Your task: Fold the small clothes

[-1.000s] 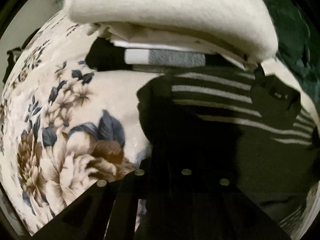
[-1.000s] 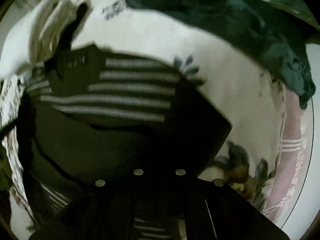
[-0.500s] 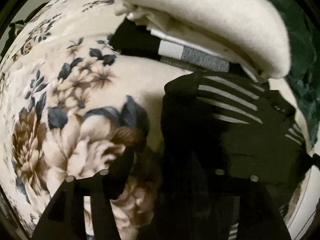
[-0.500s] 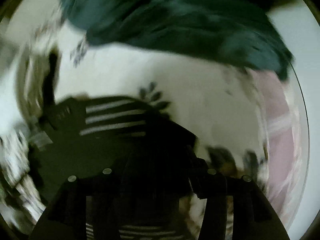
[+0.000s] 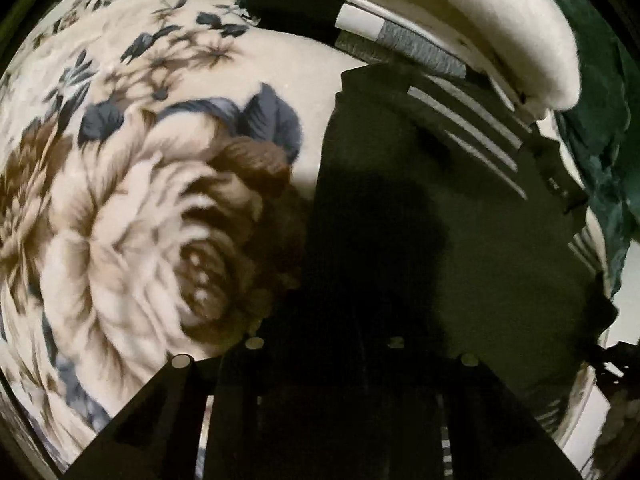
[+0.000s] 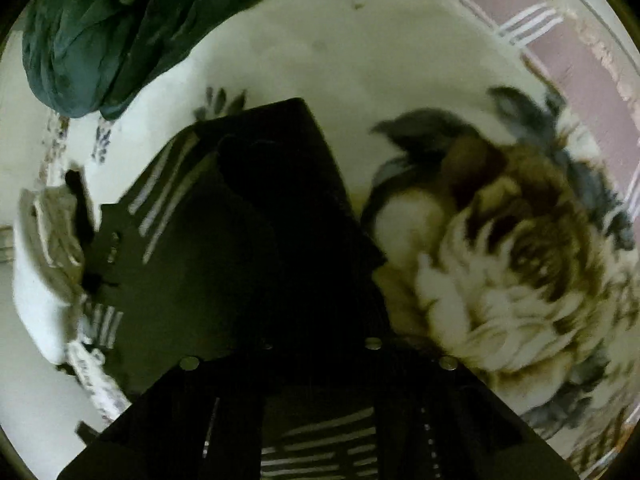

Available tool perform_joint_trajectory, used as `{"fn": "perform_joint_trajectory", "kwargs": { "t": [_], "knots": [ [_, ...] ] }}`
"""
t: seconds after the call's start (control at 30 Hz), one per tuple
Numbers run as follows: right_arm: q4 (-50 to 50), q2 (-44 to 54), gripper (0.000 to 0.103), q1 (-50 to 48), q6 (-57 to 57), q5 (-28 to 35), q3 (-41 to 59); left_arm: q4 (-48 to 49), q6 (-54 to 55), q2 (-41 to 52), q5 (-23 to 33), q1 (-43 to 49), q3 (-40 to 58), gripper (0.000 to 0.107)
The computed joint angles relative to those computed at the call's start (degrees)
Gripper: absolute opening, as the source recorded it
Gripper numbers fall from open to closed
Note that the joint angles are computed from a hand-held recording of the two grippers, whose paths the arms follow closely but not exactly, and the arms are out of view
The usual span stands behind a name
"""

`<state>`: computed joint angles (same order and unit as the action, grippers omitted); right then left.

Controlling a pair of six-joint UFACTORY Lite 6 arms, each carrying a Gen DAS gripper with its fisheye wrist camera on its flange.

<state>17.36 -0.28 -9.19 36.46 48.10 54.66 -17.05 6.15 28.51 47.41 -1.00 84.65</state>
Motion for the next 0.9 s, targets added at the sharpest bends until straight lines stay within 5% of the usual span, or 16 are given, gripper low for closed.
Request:
{"fn": "perform_joint_trajectory", "kwargs": {
  "t": [0.17, 0.23, 0.27, 0.3, 0.37, 0.57, 0.73, 0.9],
  "knots": [
    [-2.8, 1.5, 0.008, 1.4, -0.9, 3.5, 1.9, 3.7, -1.1, -0.1, 3.4, -1.9, 3.6, 0.024],
    [-0.1, 0.5, 0.019, 1.1, -3.3, 6.8, 4.5, 6.5, -2.7, 1.2, 4.7, -4.2, 8.8, 0.024],
    [0.9, -0.3, 0.031, 0.6, -4.2, 8.1, 5.3, 7.5, -2.6, 1.6, 5.2, -4.7, 10.9, 0.040],
    [1.6, -2.3, 0.049, 0.4, -4.7, 10.0, 6.2, 8.9, -3.1, 1.7, 5.8, -5.4, 12.5, 0.072],
    [0.4, -7.0, 0.064, 0.7, -3.7, 14.5, 8.1, 10.3, -3.1, 1.4, 7.4, -6.0, 16.2, 0.099],
    [2.0, -19.9, 0.072, -7.5, -9.9, 30.7, 9.0, 10.4, -5.4, -7.9, 10.0, -13.2, 16.2, 0.099],
    [-1.6, -28.3, 0.072, -29.7, -31.5, 45.7, 5.1, 12.8, -22.2, -22.4, 10.9, -37.5, -0.4, 0.099],
    [-8.6, -26.0, 0.072, -49.4, -53.6, 47.7, 1.8, 4.5, -41.6, -23.2, 8.8, -67.4, -10.1, 0.099]
  ]
}}
